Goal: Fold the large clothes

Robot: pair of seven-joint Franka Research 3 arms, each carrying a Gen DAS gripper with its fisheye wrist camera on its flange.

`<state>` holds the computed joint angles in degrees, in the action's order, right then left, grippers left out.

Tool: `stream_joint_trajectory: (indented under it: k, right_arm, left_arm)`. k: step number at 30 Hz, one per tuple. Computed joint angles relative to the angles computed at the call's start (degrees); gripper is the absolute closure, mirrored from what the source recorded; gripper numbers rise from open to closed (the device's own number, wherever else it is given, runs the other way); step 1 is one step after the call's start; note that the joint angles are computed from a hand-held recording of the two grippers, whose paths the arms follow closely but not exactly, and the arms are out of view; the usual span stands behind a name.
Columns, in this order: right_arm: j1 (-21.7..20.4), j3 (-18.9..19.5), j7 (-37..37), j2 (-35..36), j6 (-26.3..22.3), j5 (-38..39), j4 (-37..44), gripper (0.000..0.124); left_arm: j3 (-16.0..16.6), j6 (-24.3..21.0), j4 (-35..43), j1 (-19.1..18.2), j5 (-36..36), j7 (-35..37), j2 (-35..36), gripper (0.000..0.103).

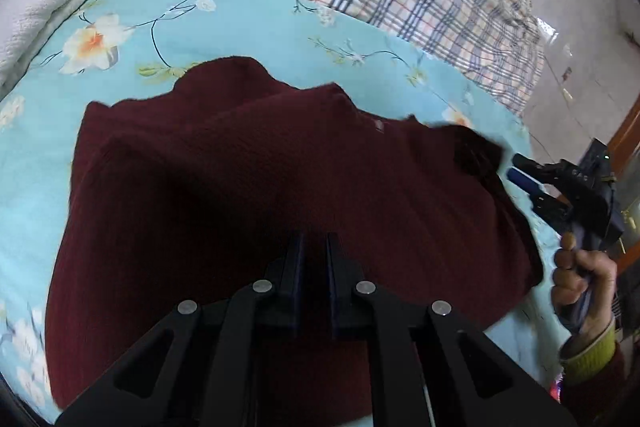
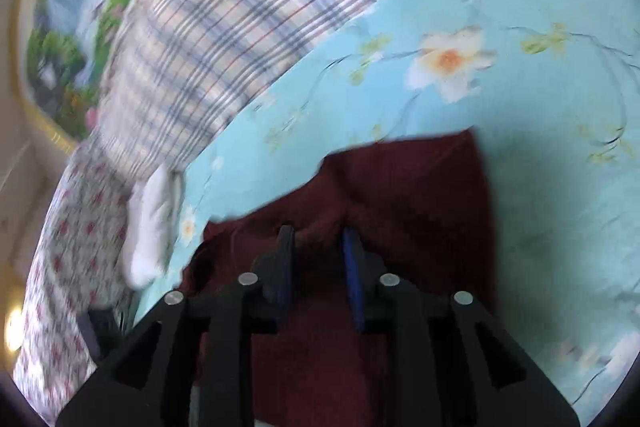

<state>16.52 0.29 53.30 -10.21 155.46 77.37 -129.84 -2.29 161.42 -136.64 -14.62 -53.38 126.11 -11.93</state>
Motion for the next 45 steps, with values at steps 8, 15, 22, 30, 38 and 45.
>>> stream_joint_trajectory:
  k: [8,15,22,30,38,45]
  right_arm:
    - [0.47,0.27,-0.51,-2.63,-3.36,-7.59,0.07,0.093]
    - [-0.17,0.55,4.73,6.23,-5.01,-16.74,3.38,0.11]
    - [-5.53,0.35,16.08,11.47,-0.82,-15.57,6.78,0.124]
    - [-0.81,0.64,10.41,-3.62,1.94,-13.11,-4.68,0.118]
    - [5.08,0.07,8.49,-11.25,-0.83,-9.89,-12.58,0.118]
    - [8.47,0.1,7.41,-14.5,-0.03,-6.49,-16.16,0.118]
  left_arm:
    - [-2.25,5.56,6.19,4.42,7.8,-7.49,6.8,0.093]
    - [-3.1,6.18,9.62,10.09,12.71,-12.43,12.34,0.098]
    - [-4.06,7.78,7.38,13.59,22.28,-21.41,10.4,0.099]
    - [2.22,4.65,-9.32,4.52,14.79,-16.42,-9.57,0.077]
    - [4.53,0.98,-23.58,0.08,18.32,-25.12,-24.82,0.054]
    - [12.82,4.39,-26.17,-8.7,15.72,-28.32,-24.7,0.035]
